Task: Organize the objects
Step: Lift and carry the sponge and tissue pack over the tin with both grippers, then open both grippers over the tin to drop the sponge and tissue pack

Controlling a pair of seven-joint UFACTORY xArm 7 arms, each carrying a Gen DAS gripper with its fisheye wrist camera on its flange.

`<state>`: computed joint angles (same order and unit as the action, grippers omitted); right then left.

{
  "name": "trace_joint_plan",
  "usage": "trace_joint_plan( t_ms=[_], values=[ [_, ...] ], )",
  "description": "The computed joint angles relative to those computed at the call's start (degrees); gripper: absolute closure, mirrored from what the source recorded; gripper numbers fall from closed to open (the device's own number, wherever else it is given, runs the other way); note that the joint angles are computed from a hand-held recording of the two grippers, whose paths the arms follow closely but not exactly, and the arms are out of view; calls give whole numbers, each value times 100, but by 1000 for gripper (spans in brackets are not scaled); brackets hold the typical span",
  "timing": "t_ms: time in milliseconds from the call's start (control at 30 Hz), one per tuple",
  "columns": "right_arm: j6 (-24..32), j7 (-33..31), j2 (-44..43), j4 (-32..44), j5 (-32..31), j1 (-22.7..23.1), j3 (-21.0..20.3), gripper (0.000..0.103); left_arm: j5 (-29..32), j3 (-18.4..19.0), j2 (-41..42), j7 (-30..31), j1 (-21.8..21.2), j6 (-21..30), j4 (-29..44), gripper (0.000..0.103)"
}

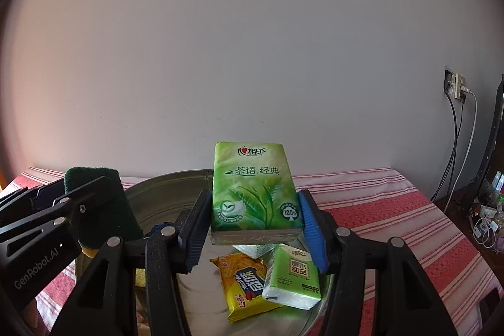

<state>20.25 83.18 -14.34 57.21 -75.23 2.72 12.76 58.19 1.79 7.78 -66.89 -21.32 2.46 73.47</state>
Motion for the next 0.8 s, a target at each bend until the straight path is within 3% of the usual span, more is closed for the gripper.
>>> trace_joint_plan(
  t_ms=[667, 800],
  values=[
    [428, -1130, 170, 99, 970, 165, -94, 46, -351, 69, 597, 348, -543, 697, 624, 67],
    [250, -1517, 228, 117, 1184, 106, -169, 46, -389, 58, 664, 429, -584, 844, 689, 65]
  ],
)
